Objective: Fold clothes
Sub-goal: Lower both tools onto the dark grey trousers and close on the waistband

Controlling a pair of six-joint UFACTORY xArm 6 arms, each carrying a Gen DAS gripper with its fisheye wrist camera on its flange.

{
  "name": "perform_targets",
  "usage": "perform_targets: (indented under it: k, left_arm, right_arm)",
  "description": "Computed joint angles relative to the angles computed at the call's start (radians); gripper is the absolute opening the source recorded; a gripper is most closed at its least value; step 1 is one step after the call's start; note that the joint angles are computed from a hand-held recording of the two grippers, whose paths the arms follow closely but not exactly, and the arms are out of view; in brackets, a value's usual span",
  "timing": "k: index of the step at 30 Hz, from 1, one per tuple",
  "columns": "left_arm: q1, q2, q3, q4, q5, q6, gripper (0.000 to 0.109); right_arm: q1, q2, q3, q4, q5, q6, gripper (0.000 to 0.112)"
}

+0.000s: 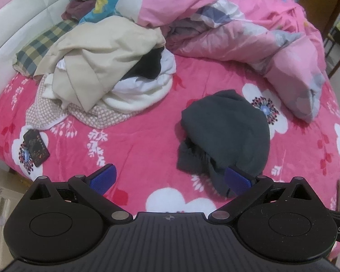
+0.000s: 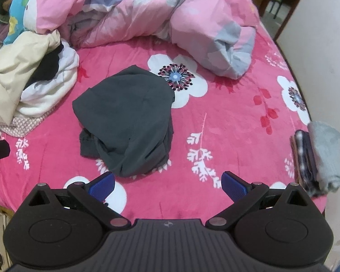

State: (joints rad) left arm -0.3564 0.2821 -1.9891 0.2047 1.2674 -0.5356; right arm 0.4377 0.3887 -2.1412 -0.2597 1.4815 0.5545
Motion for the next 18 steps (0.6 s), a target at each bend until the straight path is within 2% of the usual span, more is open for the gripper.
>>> perform_targets:
  k: [6, 9, 14, 18]
  left_arm:
    - [-0.033, 0.069, -0.037, 0.065, -0.032, -0.108, 0.103]
    - [-0.044, 0.098, -0.041, 0.109, -0.036, -0.166, 0.103]
    - [-0.021, 0.077, 0.097, 0.119, -0.111, -0.239, 0.103]
    - [0.007, 0.049, 0.271, 0.115, -0.243, -0.251, 0.103]
  right_arm:
    - [-0.091, 0.046, 0.027, 0.105, -0.072, -0.120, 0.102]
    - [-0.125, 0.013, 0.161, 0.151, -0.226, -0.183, 0.102]
    - [-0.145, -0.048, 0.408, 0.166, -0.565, -0.309, 0.102]
    - [-0.140, -0.039, 0.527, 0.231, -0.809, -0.490, 0.102]
